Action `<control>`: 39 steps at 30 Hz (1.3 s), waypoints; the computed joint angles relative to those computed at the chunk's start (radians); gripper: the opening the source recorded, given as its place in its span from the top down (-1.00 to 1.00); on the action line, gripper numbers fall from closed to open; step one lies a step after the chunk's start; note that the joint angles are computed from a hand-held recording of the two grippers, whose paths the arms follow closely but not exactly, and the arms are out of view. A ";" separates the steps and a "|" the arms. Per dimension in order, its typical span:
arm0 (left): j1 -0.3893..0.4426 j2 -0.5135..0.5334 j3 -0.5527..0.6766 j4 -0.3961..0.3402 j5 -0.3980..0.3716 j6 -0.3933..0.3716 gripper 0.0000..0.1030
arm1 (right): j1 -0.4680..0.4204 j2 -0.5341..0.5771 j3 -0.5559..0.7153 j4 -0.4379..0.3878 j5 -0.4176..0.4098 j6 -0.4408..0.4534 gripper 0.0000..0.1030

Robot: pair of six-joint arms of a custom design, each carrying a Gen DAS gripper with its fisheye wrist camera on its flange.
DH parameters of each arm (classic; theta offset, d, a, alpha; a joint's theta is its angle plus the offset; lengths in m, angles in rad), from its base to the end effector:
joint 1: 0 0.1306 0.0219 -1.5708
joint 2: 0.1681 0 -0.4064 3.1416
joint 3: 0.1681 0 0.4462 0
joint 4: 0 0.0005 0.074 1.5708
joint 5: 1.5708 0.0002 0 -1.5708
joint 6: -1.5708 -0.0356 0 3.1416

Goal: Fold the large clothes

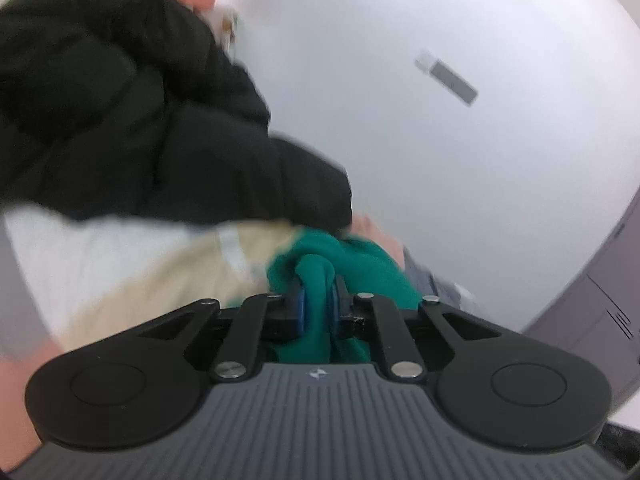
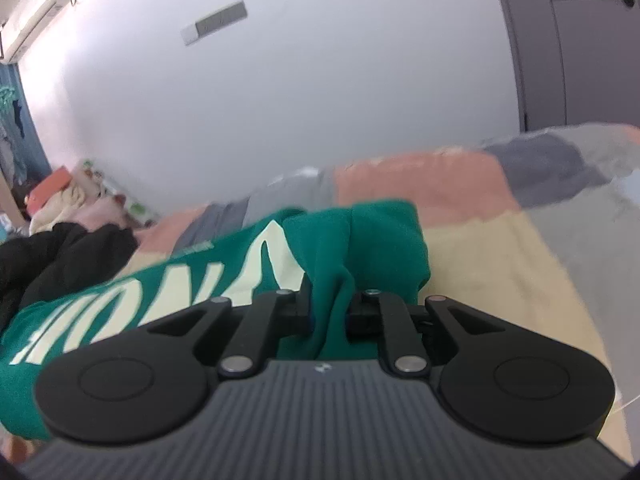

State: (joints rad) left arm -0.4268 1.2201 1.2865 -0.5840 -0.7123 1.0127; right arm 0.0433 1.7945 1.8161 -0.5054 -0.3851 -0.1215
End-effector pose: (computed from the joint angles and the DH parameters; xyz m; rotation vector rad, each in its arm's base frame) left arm 0.4472 -0.1784 0.5097 -0.9498 1.7143 -0.1982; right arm 0.7166 0.0439 0.4659 -0.1602 2.0463 0.4974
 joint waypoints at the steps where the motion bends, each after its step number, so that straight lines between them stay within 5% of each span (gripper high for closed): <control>1: 0.015 0.004 0.006 0.007 0.007 0.003 0.73 | 0.001 0.001 0.002 0.001 0.013 0.009 0.73; 4: 0.054 0.026 0.017 -0.001 0.057 0.012 0.73 | 0.007 0.030 0.036 -0.074 0.042 0.043 0.72; 10: 0.081 0.092 0.039 -0.130 0.111 0.066 0.72 | 0.040 0.077 0.069 -0.190 0.125 0.172 0.66; 17: 0.069 0.038 -0.014 -0.073 0.117 0.078 0.64 | 0.033 0.058 0.055 -0.197 0.106 0.156 0.50; 18: 0.064 0.020 -0.026 -0.064 0.115 0.097 0.46 | 0.029 0.053 0.051 -0.197 0.100 0.147 0.43; 19: 0.054 -0.001 -0.038 -0.065 0.103 0.123 0.06 | 0.025 0.044 0.044 -0.197 0.095 0.136 0.36; 21: 0.027 -0.028 -0.041 -0.096 0.053 0.178 -0.42 | 0.014 0.027 0.032 -0.197 0.069 0.092 0.19; 23: -0.002 -0.062 -0.061 -0.079 0.022 0.202 -0.45 | -0.001 0.010 0.016 -0.186 0.011 0.037 0.02; 25: -0.032 -0.092 -0.078 -0.080 0.039 0.273 -0.58 | -0.016 -0.013 -0.008 -0.177 -0.056 -0.021 -0.54; 27: -0.063 -0.118 -0.104 -0.056 0.079 0.346 -0.73 | -0.028 -0.044 -0.049 -0.147 -0.113 -0.105 -0.75; 33: -0.097 -0.131 -0.179 0.122 0.216 0.535 -0.96 | -0.053 -0.053 -0.098 -0.197 -0.307 -0.372 -0.74; 39: -0.082 -0.088 -0.228 0.249 0.259 0.648 -0.96 | -0.041 -0.019 -0.098 -0.204 -0.351 -0.488 -0.76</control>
